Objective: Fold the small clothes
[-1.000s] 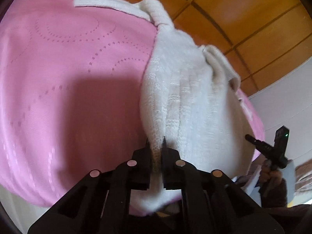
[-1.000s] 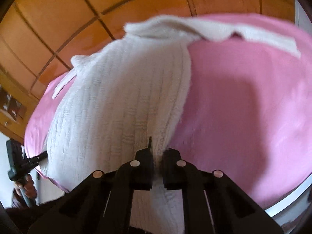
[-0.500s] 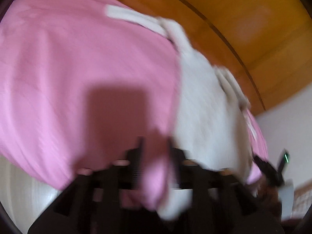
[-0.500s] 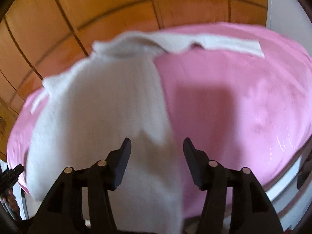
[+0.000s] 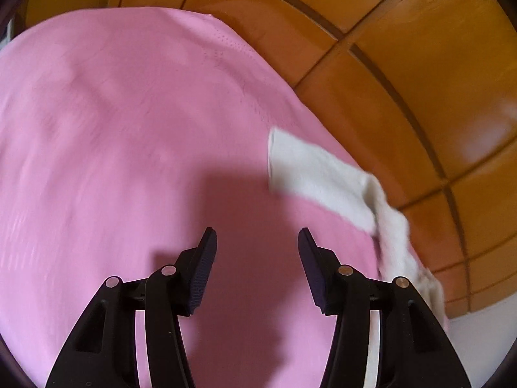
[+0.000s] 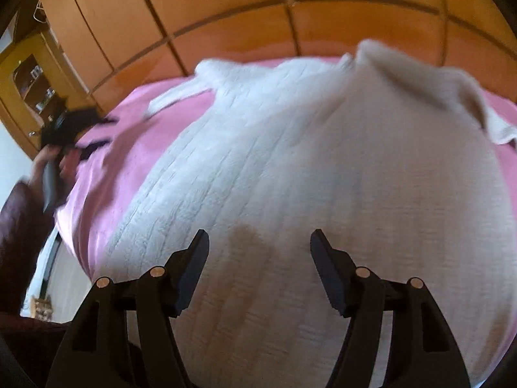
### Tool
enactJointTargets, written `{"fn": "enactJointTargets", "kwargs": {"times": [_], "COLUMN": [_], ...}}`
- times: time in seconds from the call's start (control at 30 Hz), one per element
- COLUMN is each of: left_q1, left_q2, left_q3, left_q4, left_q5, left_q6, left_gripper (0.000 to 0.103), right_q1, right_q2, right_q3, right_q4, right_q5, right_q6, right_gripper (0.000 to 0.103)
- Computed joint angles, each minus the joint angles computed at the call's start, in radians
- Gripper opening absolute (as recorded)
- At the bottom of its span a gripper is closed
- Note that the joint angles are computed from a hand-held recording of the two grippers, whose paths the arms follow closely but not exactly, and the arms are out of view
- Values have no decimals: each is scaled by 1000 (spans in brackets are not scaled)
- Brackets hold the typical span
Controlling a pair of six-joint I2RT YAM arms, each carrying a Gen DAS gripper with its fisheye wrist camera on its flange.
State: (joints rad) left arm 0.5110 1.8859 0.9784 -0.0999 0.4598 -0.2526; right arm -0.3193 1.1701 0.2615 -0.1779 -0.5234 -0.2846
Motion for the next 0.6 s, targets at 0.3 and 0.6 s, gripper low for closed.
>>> {"fn": "enactJointTargets", "kwargs": {"times": [0.3, 0.6], "left_q1": [-133, 55], "left_q2": [350, 146], "left_q3": [434, 325], "left_q4": [-107, -91], "left_q5": [-98, -210], "left_q6": [-115, 27], "left_gripper": [9, 2], "right_q1": [-52, -46], "right_q2": [154, 143], "right_q3": [41, 32], "right_q4": [49, 56], "right_q5": [-41, -40], "right_q6": [-7, -16], "right_gripper": [70, 76]}}
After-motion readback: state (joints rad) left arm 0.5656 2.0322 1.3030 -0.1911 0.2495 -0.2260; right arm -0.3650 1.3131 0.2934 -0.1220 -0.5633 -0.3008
